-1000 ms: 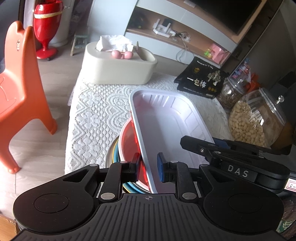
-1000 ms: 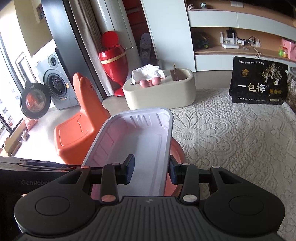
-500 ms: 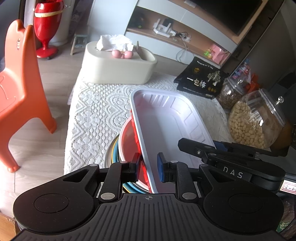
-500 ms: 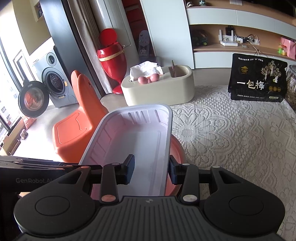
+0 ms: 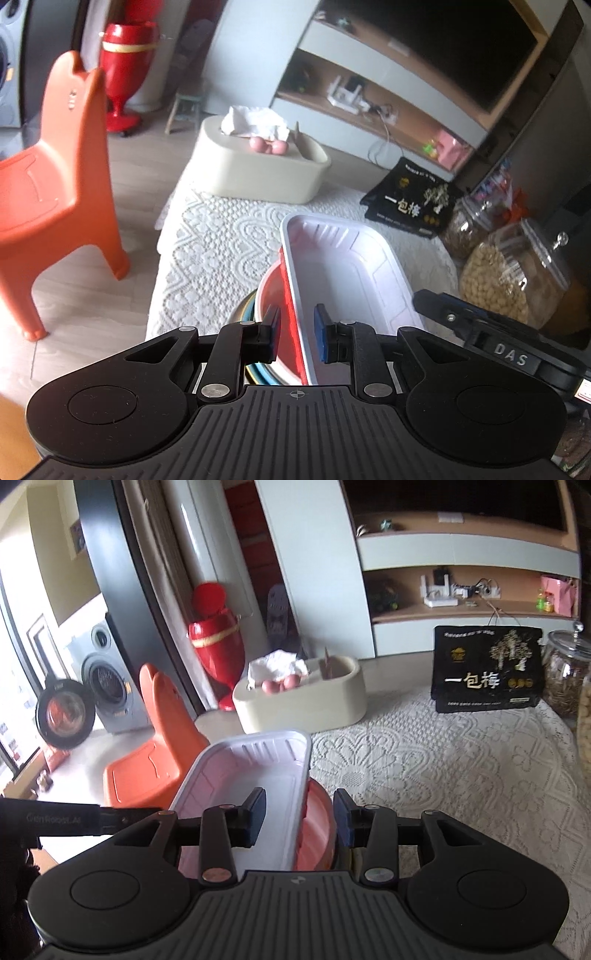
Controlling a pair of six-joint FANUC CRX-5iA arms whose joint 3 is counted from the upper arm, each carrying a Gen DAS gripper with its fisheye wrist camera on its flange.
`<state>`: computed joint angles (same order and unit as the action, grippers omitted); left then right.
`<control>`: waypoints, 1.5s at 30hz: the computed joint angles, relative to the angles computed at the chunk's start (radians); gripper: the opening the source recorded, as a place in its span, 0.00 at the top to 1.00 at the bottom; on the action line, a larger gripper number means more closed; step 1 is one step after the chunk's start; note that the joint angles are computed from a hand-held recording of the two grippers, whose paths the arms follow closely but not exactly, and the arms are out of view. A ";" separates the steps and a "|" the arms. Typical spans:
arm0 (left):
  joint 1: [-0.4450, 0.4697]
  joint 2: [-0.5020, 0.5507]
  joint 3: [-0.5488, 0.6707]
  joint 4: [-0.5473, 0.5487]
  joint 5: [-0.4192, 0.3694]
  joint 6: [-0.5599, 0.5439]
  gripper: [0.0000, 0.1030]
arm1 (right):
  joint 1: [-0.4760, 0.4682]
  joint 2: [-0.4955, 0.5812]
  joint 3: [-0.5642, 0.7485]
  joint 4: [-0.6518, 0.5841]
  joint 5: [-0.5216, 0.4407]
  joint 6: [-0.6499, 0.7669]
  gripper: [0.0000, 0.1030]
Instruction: Organize plates and bowls
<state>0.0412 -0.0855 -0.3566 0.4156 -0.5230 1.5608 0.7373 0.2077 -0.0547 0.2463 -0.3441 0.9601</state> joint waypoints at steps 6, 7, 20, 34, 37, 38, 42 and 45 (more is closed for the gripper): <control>-0.080 -0.086 0.016 -0.327 0.000 0.305 0.79 | 0.018 -0.098 -0.132 0.022 0.086 -0.027 0.55; -0.109 -0.097 0.030 -0.417 -0.010 0.379 0.79 | 0.022 -0.117 -0.164 0.046 0.105 -0.045 0.50; -0.476 -0.161 -0.019 -0.921 -0.111 0.949 0.84 | 0.096 -0.303 -0.426 0.118 0.001 -0.136 0.38; -0.609 -0.121 0.062 -1.082 -0.280 1.058 0.84 | 0.125 -0.339 -0.509 0.280 -0.012 -0.267 0.37; -0.614 -0.119 0.066 -1.089 -0.281 1.061 0.84 | 0.124 -0.342 -0.516 0.301 -0.009 -0.288 0.37; -0.616 -0.117 0.068 -1.091 -0.282 1.061 0.84 | 0.125 -0.343 -0.517 0.302 -0.009 -0.288 0.37; -0.618 -0.115 0.070 -1.089 -0.278 1.050 0.84 | 0.126 -0.345 -0.521 0.312 -0.006 -0.294 0.37; -0.618 -0.113 0.071 -1.086 -0.277 1.045 0.84 | 0.127 -0.345 -0.521 0.312 -0.007 -0.295 0.37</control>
